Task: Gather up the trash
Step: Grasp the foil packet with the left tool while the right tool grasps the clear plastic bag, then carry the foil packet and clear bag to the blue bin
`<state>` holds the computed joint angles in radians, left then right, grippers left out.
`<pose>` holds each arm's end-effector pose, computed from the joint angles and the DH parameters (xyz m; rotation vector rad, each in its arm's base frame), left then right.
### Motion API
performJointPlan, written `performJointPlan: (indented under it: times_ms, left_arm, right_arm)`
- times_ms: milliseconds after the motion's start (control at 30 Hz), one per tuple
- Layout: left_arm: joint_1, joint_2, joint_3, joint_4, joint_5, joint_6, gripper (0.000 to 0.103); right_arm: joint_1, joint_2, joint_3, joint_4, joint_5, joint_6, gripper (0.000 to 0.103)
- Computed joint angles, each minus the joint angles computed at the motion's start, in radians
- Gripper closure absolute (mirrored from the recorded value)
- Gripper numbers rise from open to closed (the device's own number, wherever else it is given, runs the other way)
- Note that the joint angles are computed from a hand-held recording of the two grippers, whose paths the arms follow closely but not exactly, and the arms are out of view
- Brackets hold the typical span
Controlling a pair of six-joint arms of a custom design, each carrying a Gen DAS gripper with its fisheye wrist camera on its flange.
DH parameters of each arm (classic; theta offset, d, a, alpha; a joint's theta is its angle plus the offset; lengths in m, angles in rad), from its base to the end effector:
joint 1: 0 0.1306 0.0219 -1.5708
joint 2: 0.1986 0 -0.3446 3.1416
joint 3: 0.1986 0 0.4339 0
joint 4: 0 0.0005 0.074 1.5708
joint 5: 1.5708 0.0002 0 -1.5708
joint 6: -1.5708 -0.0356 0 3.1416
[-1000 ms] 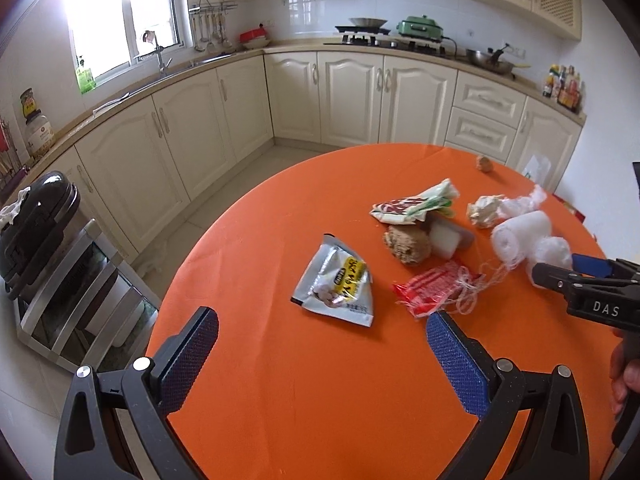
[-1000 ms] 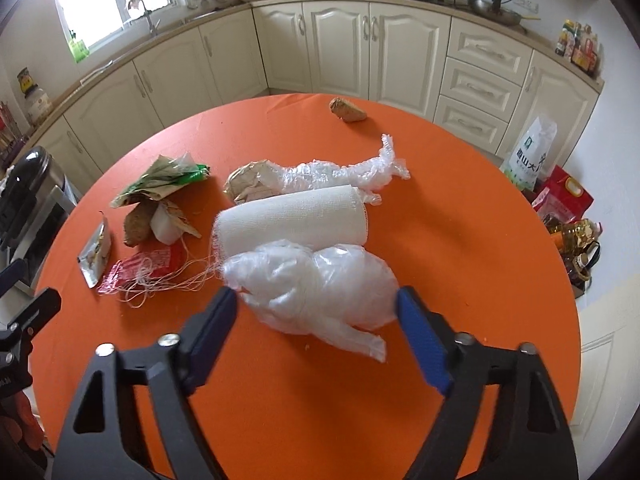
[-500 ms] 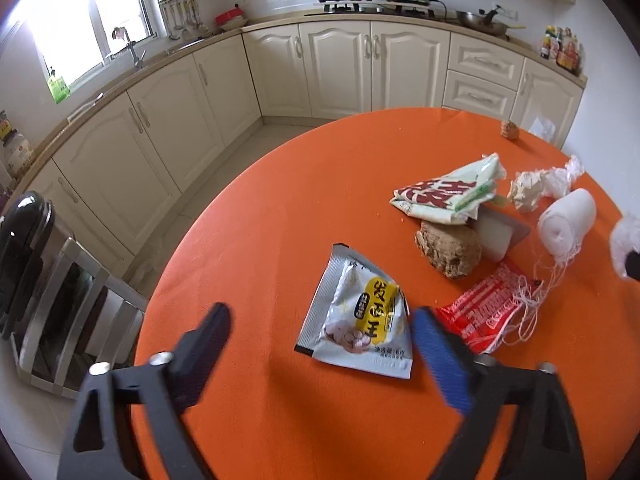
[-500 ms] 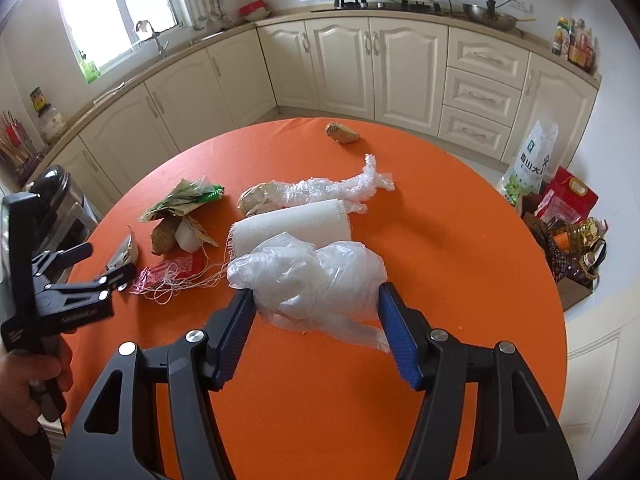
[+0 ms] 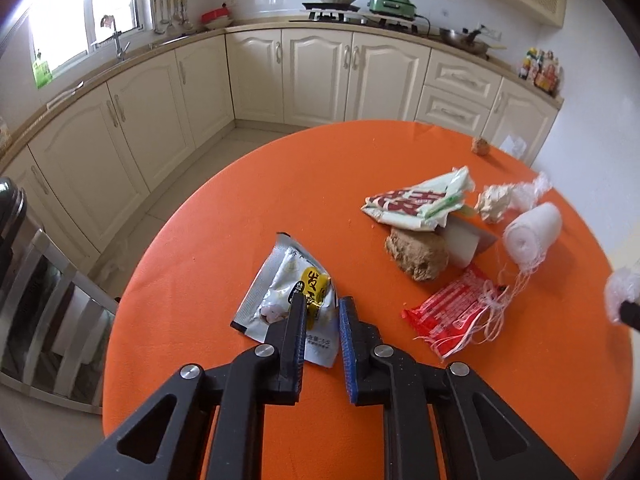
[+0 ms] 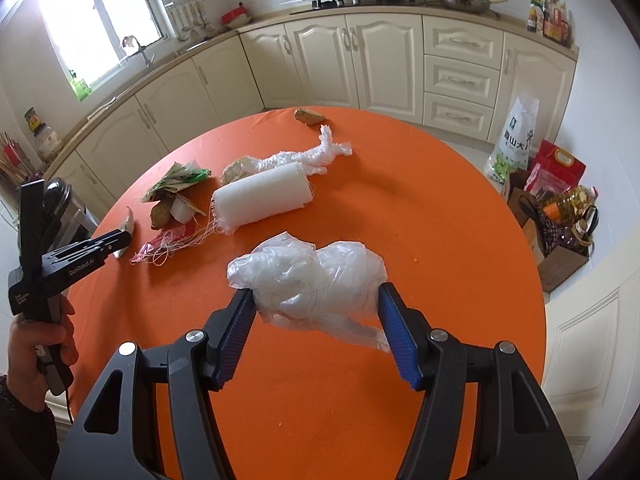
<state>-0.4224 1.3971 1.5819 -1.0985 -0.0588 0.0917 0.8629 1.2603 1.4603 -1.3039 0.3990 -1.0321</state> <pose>0.4784 -0.2133 0.4680 0.3849 2.4581 -0.1449 0.3078 0.3375 0.4638 0.3370 2.5259 0.1910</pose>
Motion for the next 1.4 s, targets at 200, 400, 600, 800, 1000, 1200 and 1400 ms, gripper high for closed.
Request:
performJointPlan:
  times_ms: [200, 400, 600, 800, 1000, 1200, 1400]
  left_arm:
    - [-0.007, 0.038, 0.033, 0.024, -0.101, -0.014, 0.04]
    - [0.043, 0.064, 0.038, 0.055, 0.038, -0.016, 0.088]
    - [0.075, -0.019, -0.053, 0.103, 0.099, -0.026, 0.093]
    - [0.034, -0.121, -0.142, 0.134, 0.091, -0.011, 0.095]
    - [-0.017, -0.268, -0.251, 0.146, 0.081, 0.004, 0.095]
    - [-0.146, -0.387, -0.29, 0.148, 0.089, 0.017, 0.095]
    - [-0.35, -0.384, -0.257, 0.167, 0.119, 0.022, 0.095]
  right_arm:
    - [0.023, -0.023, 0.0, -0.022, 0.032, -0.022, 0.04]
    - [0.029, -0.027, 0.002, -0.024, 0.039, -0.026, 0.04]
    - [0.034, -0.036, -0.002, -0.022, 0.042, -0.03, 0.04]
    - [0.049, -0.084, -0.032, -0.033, 0.074, -0.069, 0.04]
    - [0.079, -0.139, -0.051, -0.068, 0.122, -0.114, 0.04]
    - [0.132, -0.217, -0.071, -0.152, 0.208, -0.2, 0.04]
    - [0.212, -0.339, -0.114, -0.372, 0.319, -0.424, 0.04]
